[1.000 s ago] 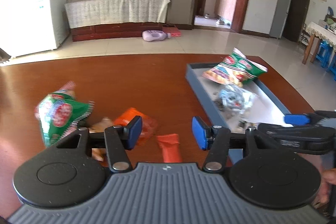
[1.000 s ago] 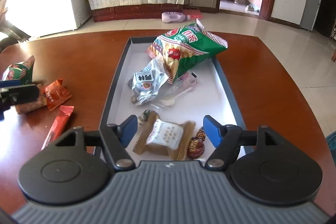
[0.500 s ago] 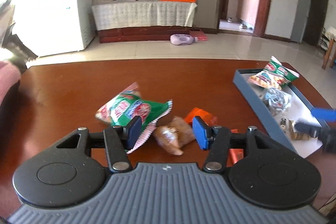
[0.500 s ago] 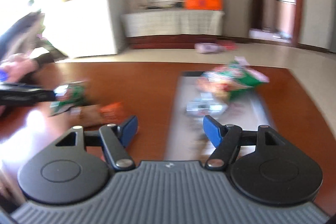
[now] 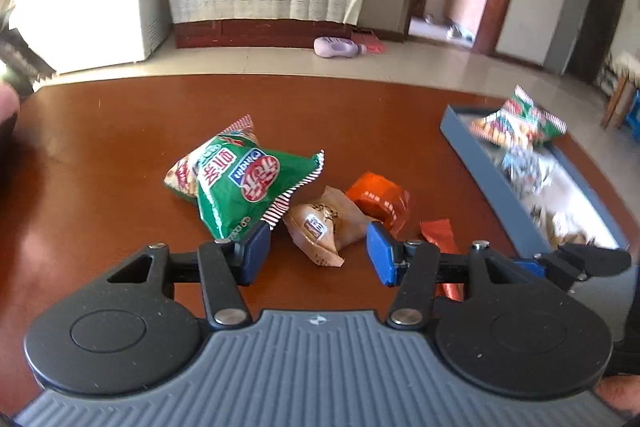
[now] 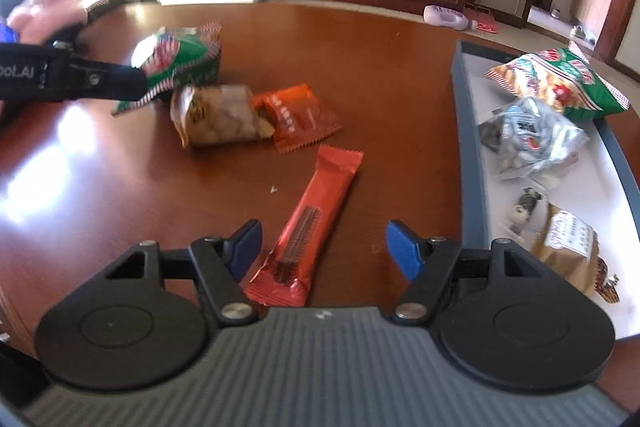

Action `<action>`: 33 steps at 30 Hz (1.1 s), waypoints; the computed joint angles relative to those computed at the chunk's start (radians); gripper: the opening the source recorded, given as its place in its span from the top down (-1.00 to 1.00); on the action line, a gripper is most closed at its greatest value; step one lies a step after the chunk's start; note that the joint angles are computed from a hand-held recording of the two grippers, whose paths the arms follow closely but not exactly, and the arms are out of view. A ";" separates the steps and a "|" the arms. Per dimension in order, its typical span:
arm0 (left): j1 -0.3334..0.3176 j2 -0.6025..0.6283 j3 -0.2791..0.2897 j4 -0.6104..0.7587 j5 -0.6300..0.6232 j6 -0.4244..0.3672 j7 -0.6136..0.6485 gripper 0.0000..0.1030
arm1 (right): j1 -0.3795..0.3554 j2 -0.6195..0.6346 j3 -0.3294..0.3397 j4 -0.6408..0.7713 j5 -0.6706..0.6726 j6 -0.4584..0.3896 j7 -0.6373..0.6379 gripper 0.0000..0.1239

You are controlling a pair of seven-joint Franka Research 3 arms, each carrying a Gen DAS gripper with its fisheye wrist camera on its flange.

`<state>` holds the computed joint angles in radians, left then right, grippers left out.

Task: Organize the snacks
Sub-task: 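Move the left tool to the tan peanut bag while the right tool approaches the red chocolate bar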

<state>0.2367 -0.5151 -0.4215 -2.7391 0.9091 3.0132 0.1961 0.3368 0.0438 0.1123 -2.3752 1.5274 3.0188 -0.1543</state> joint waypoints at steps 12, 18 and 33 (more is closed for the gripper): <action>0.001 0.163 -0.019 0.129 0.193 -0.058 -0.107 -0.16 | 0.001 0.032 0.004 0.024 -0.008 0.017 0.062 -0.52; -0.033 0.236 0.027 0.182 0.313 -0.060 -0.165 -0.16 | -0.011 0.025 0.002 0.017 -0.056 -0.014 0.084 -0.50; -0.174 0.349 0.201 0.251 0.460 -0.066 -0.217 -0.33 | -0.039 -0.043 -0.029 -0.033 -0.143 -0.091 0.039 0.59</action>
<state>0.0623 -0.1665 -0.2202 -2.4878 1.3686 2.9473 -0.0209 0.2979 0.0012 0.0838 -2.4081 1.3844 2.9274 -0.1152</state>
